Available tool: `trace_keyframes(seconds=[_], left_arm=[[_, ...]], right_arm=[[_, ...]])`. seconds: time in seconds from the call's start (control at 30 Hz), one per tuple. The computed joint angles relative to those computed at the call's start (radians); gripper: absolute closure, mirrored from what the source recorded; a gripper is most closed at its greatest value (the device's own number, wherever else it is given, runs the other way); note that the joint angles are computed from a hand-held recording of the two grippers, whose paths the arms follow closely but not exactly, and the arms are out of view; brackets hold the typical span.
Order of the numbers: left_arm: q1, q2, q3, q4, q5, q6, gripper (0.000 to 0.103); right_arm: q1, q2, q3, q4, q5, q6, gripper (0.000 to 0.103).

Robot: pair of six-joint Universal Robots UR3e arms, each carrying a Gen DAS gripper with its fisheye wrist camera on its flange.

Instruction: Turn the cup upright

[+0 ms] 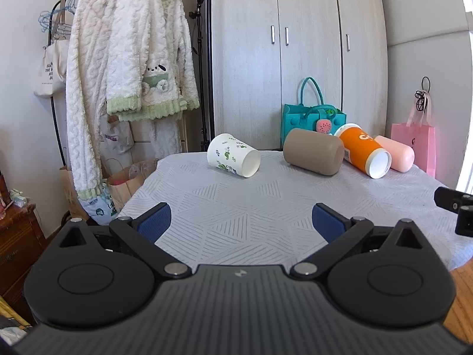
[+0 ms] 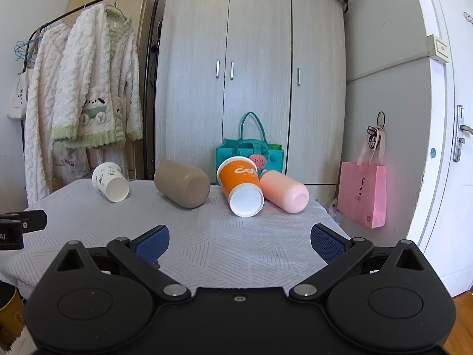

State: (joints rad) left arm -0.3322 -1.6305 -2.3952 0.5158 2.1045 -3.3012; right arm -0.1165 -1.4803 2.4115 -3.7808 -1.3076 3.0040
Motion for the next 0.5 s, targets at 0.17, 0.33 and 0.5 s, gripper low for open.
trace_keyframes(seconds=[0.17,0.33,0.5], left_arm=[[-0.009,-0.012,0.002,0.015,0.003,0.008,0.000],[-0.007,-0.035,-0.004,0.059,0.005,0.014,0.000],[-0.005,-0.032,0.003,0.053,0.004,0.012,0.000]], right_arm=[[0.004,0.006,0.002,-0.004,-0.002,-0.006,0.000],[0.010,0.012,0.004,-0.013,-0.011,-0.004,0.000],[0.011,0.026,0.001,-0.026,-0.020,0.008,0.000]])
